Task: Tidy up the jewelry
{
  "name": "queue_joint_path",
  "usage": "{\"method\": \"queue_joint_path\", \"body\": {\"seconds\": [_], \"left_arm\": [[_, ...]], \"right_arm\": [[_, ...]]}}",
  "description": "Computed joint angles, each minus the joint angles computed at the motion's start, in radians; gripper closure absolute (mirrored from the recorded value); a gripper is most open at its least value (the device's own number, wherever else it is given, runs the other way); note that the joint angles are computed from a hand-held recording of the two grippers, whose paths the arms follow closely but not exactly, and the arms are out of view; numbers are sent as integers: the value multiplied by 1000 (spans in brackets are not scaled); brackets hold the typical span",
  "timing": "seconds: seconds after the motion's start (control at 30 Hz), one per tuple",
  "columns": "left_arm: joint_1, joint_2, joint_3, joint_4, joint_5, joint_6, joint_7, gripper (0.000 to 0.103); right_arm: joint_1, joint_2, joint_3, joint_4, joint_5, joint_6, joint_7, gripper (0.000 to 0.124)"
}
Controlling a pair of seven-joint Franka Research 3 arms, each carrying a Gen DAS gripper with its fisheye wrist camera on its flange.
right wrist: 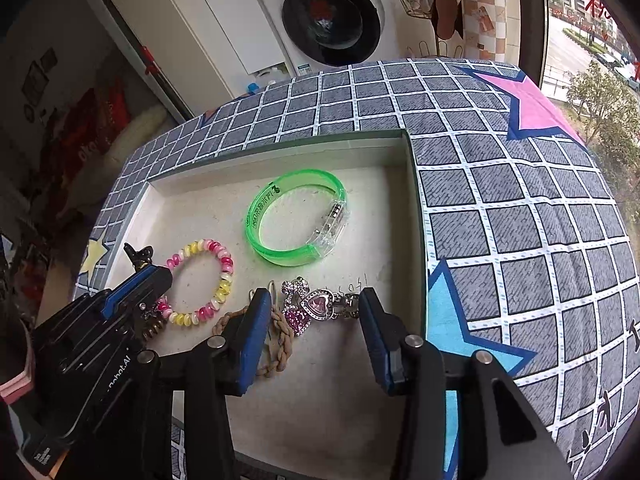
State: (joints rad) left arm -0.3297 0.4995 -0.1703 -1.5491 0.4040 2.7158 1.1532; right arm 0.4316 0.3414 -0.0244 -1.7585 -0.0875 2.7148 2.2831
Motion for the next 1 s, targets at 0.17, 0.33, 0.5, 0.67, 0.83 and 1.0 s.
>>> {"method": "queue_joint_path", "body": {"seconds": [0.17, 0.33, 0.5, 0.67, 0.83, 1.0], "left_arm": [[7, -27, -4, -31, -7, 39, -5, 81], [6, -48, -2, -45, -1, 48, -10, 81], [3, -71, 4, -64, 15, 47, -29, 81], [19, -96, -11, -94, 2, 62, -19, 81], [18, -123, -1, -124, 15, 69, -40, 33], [8, -171, 33, -179, 106, 120, -162, 0]], "right_arm": [[-19, -33, 21, -42, 59, 52, -18, 66], [-16, -62, 25, -73, 79, 86, -16, 62], [-13, -90, 25, -102, 81, 101, -2, 62], [9, -119, 3, -122, 3, 76, 67, 62], [19, -147, -3, -126, -124, 16, 150, 62], [8, -160, 15, -125, -195, -22, 190, 62]]}}
